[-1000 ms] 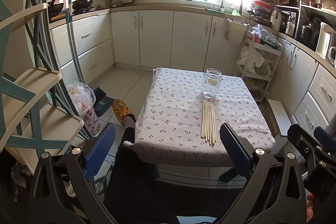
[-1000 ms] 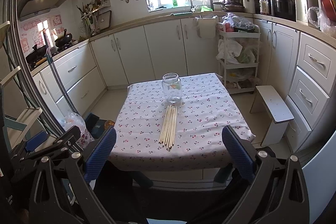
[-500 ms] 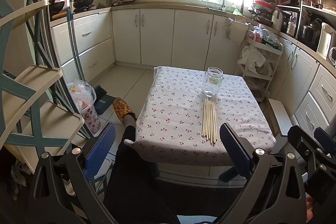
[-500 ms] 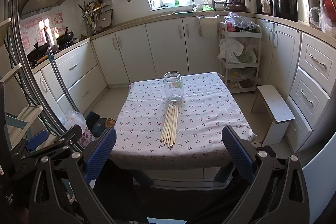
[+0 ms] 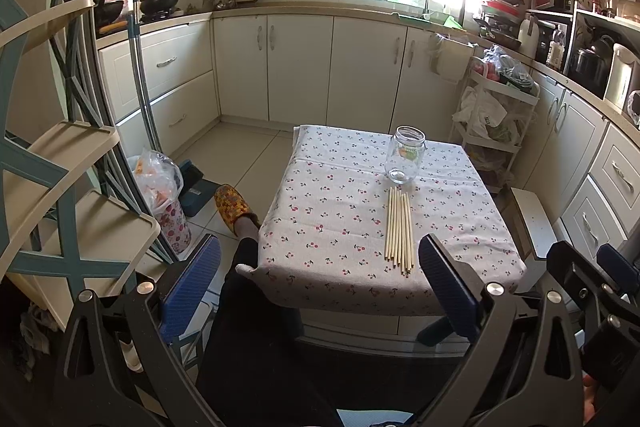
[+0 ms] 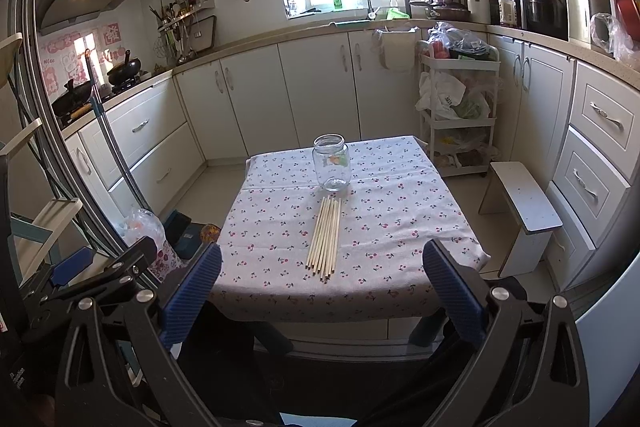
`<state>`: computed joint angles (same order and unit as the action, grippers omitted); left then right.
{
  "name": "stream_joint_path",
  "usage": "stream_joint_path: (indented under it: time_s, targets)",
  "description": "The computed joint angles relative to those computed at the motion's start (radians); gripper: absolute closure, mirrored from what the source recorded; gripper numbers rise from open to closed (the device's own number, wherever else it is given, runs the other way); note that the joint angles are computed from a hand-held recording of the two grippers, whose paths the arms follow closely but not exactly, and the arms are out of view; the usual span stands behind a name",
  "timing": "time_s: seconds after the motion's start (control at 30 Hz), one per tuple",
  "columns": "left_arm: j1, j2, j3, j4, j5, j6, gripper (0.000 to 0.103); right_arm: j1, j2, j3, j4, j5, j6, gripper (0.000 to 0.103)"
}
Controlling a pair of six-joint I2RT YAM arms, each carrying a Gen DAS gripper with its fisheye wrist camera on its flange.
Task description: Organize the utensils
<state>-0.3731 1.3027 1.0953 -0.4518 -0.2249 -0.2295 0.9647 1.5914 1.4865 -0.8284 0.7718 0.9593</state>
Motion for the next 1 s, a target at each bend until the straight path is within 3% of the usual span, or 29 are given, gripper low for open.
stream_joint_path:
  time_s: [0.57,1.0]
  targets:
    - [-0.006,0.003,-0.016,0.007,-0.004,-0.001,0.008,0.003,0.013,-0.004,0.010,-0.006,0.008,0.006]
    - [-0.019,0.087,0.037,-0.007,-0.003,-0.018,0.008,-0.042,0.003,-0.044,0.048,-0.062,-0.017,0.006]
